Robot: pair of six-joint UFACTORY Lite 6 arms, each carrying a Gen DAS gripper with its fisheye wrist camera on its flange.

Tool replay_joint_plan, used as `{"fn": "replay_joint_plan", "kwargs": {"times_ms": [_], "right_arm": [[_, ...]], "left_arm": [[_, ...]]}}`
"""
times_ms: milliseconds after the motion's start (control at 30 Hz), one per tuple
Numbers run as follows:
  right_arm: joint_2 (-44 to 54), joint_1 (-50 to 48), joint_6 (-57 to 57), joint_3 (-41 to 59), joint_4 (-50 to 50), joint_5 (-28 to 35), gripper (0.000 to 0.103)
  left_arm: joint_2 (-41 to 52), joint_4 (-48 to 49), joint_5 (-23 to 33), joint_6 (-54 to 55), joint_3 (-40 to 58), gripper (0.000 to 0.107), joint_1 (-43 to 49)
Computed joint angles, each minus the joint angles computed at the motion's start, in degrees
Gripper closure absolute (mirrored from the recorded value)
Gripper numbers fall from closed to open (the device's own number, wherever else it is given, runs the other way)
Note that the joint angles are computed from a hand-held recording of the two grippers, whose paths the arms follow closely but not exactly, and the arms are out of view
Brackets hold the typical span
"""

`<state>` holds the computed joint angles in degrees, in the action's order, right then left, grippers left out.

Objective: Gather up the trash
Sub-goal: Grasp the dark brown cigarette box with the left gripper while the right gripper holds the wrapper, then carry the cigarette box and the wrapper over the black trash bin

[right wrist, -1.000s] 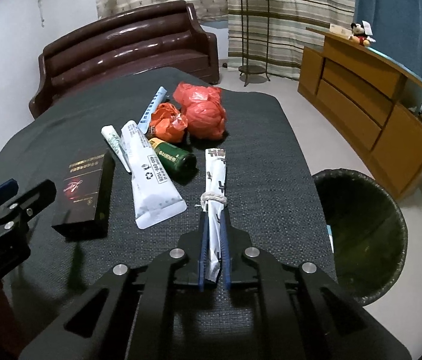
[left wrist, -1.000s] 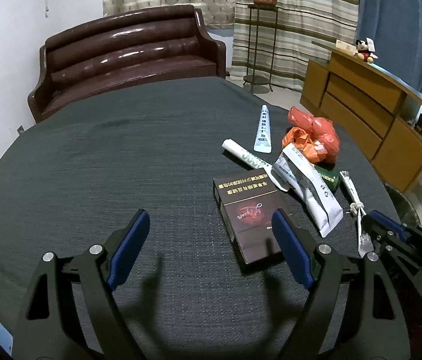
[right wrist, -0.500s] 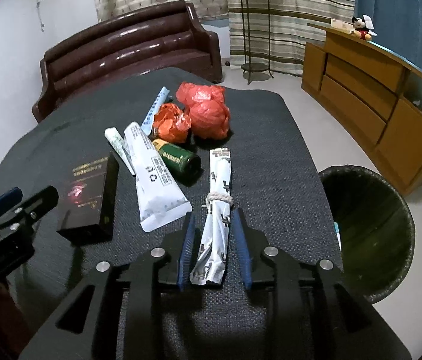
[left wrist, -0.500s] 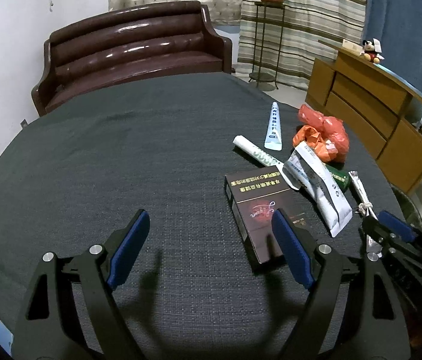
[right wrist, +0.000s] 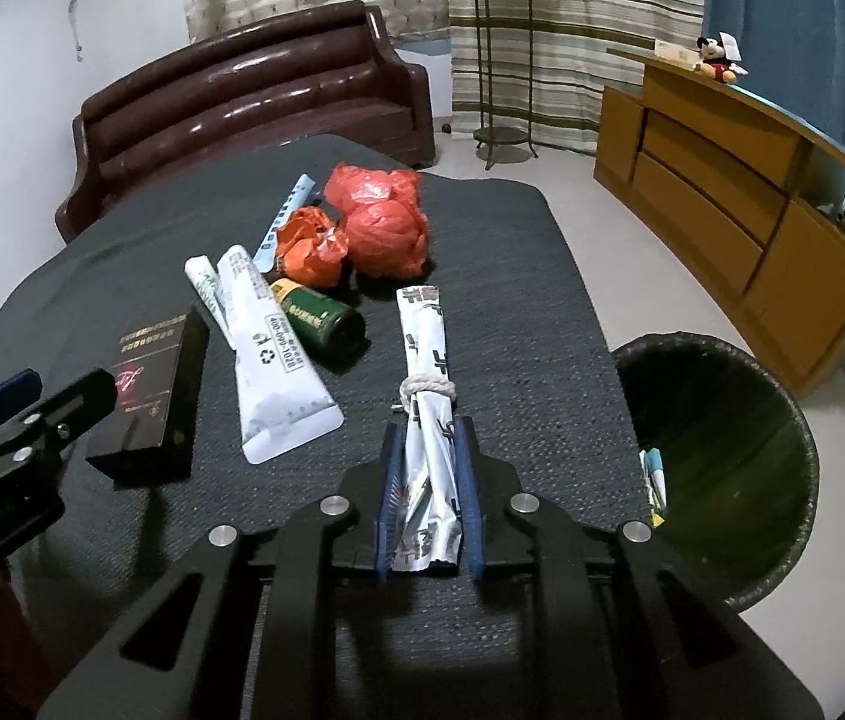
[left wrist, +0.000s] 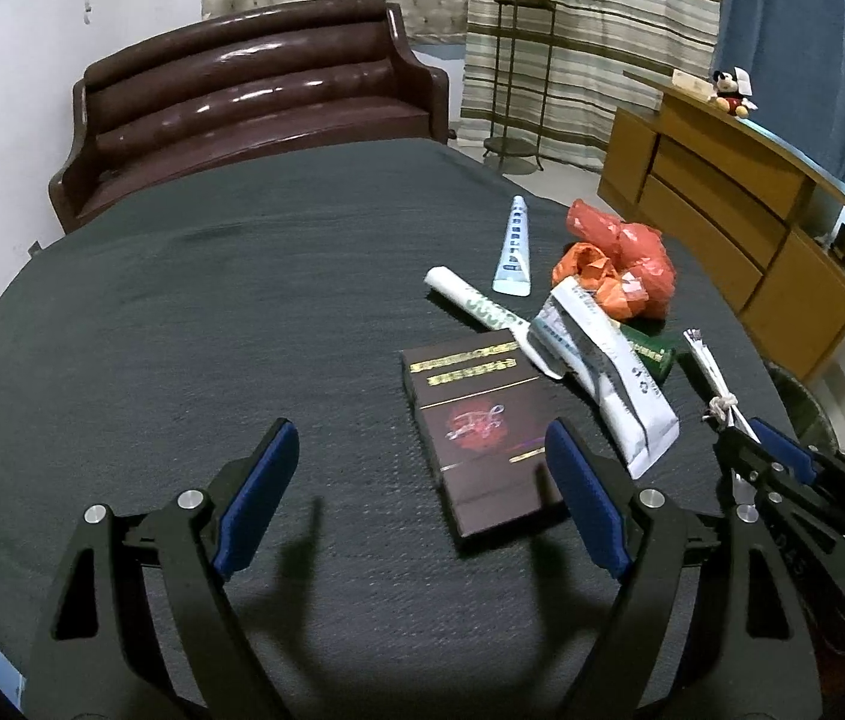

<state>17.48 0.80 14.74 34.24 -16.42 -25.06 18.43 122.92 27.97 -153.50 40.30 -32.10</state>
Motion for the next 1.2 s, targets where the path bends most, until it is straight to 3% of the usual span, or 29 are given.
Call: {"fn": "replay_joint_plan", "kwargs": {"times_ms": [367, 600, 633, 767, 867, 1200], "right_arm": [[0.15, -2.4, 4.31, 0.03, -6.49, -1.23, 0.084], [0.39, -3.23, 5.74, 0.56, -8.82, -1.21, 0.084], [0.37, -3.23, 5.7, 0.59, -8.82, -1.17, 0.084], [0.4, -2.75, 4.98, 0.74, -7.75, -1.0, 0.084], [0.3, -2.78, 4.75, 0.66, -7.66, -0.96, 0.084], [-1.67, -2.07, 2.34, -1.53, -4.64, -1.46, 0.084]], "left_arm": [[8.23, -7.33, -1.41, 7.31, 8.99, 0.025, -1.17], [9.04, -4.33, -3.68, 4.41, 8.65, 0.021, 0.73], [9.04, -3.54, -4.08, 3.91, 8.58, 0.022, 1.04], [9.21, 1.68, -6.95, 0.54, 8.17, 0.045, 3.13], [8.54, 4.81, -6.42, -1.5, 6.97, 0.053, 3.47], [5.71, 13.07, -3.68, -8.54, 1.75, 0.053, 3.5]]}}
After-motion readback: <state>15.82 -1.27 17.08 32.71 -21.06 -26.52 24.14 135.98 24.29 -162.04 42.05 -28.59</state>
